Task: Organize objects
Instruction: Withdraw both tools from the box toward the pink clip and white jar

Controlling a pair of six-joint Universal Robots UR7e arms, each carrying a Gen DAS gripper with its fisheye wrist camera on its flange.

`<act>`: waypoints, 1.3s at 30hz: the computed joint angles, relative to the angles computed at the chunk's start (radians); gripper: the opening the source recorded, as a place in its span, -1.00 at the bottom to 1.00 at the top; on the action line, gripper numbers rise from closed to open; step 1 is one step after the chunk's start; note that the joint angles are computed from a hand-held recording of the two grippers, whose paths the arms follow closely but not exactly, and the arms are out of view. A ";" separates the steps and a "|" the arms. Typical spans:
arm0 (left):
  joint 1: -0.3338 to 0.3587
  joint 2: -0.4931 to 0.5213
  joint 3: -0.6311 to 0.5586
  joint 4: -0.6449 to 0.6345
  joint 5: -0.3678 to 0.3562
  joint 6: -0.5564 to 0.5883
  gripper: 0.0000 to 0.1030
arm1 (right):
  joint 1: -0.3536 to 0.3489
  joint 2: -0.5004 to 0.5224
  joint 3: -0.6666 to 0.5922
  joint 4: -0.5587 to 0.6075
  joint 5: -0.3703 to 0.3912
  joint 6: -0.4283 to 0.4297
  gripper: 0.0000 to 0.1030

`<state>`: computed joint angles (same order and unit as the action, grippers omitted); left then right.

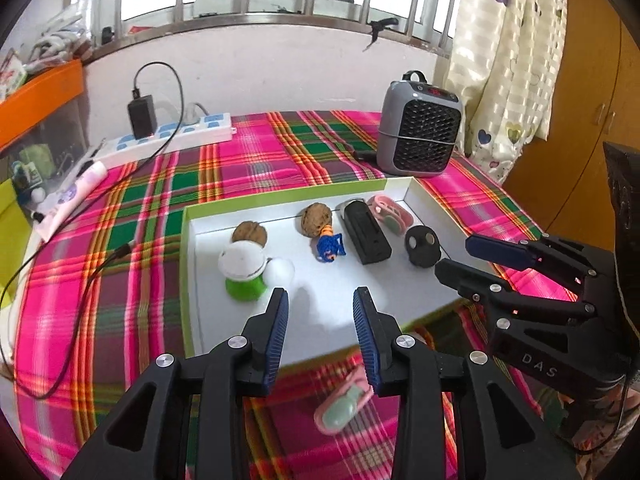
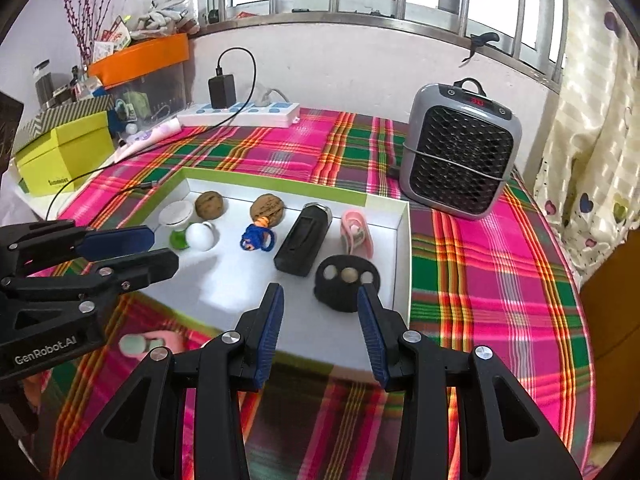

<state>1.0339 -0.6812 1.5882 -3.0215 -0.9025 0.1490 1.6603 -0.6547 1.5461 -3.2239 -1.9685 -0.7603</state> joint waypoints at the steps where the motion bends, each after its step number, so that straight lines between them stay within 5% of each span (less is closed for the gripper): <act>1: -0.002 -0.010 0.018 -0.011 -0.002 -0.003 -0.37 | -0.001 -0.006 0.010 -0.003 0.006 0.005 -0.23; 11: -0.011 -0.066 0.135 -0.028 -0.009 -0.038 -0.27 | -0.020 -0.058 0.119 -0.024 0.057 0.045 -0.23; 20: -0.002 -0.044 0.126 0.021 -0.044 -0.035 -0.26 | -0.035 -0.086 0.164 -0.014 0.080 0.069 -0.23; 39: 0.022 -0.004 0.074 0.052 -0.061 0.028 -0.26 | -0.021 -0.062 0.149 -0.010 0.016 0.112 -0.23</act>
